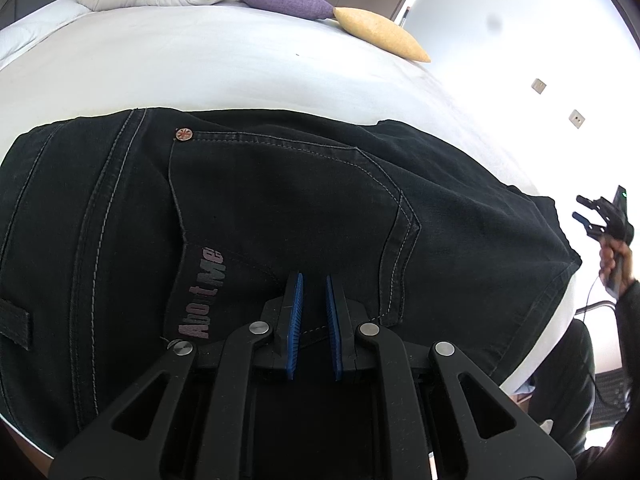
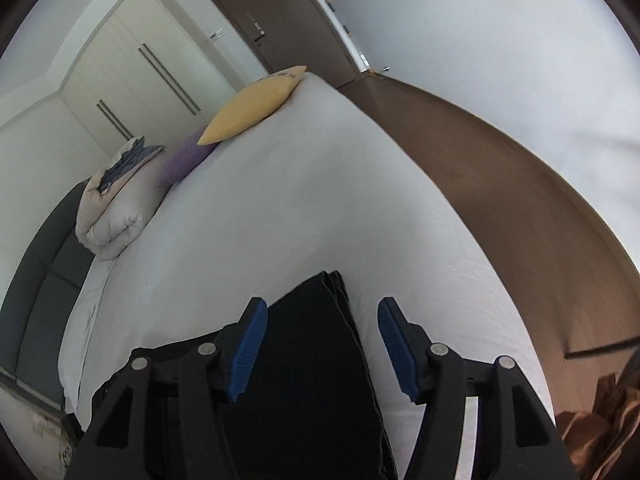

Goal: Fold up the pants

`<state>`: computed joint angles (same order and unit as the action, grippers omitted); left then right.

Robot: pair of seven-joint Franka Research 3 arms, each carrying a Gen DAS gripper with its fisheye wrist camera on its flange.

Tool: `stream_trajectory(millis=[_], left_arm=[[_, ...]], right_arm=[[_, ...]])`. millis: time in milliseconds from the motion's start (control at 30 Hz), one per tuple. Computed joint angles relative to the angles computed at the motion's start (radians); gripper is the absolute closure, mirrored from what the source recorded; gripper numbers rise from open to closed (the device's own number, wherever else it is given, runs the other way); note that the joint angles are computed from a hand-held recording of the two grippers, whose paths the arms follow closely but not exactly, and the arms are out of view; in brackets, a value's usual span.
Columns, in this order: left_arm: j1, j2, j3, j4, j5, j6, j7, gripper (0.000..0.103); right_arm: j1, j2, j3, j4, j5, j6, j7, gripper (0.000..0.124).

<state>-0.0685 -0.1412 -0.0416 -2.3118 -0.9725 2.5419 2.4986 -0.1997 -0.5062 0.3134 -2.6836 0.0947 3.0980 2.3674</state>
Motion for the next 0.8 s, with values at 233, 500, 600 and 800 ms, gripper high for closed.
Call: stream_trajectory(millis=[233, 500, 600, 800], left_arm=[[0.005, 0.005, 0.002, 0.007, -0.01, -0.016, 0.002, 0.091], [0.018, 0.017, 0.0, 0.018, -0.022, -0.033, 0.009, 0.091], [0.02, 0.018, -0.002, 0.018, -0.023, -0.033, 0.01, 0.091], [0.023, 0.018, -0.004, 0.02, -0.023, -0.035, 0.011, 0.091]], right_arm=[[0.11, 0.198, -0.167, 0.145, -0.051, -0.083, -0.224, 0.072], [0.22, 0.218, -0.263, 0.115, 0.062, -0.084, -0.363, 0.086], [0.173, 0.22, -0.219, 0.119, 0.02, -0.096, -0.34, 0.096], [-0.027, 0.193, -0.046, 0.123, -0.244, -0.13, -0.099, 0.122]])
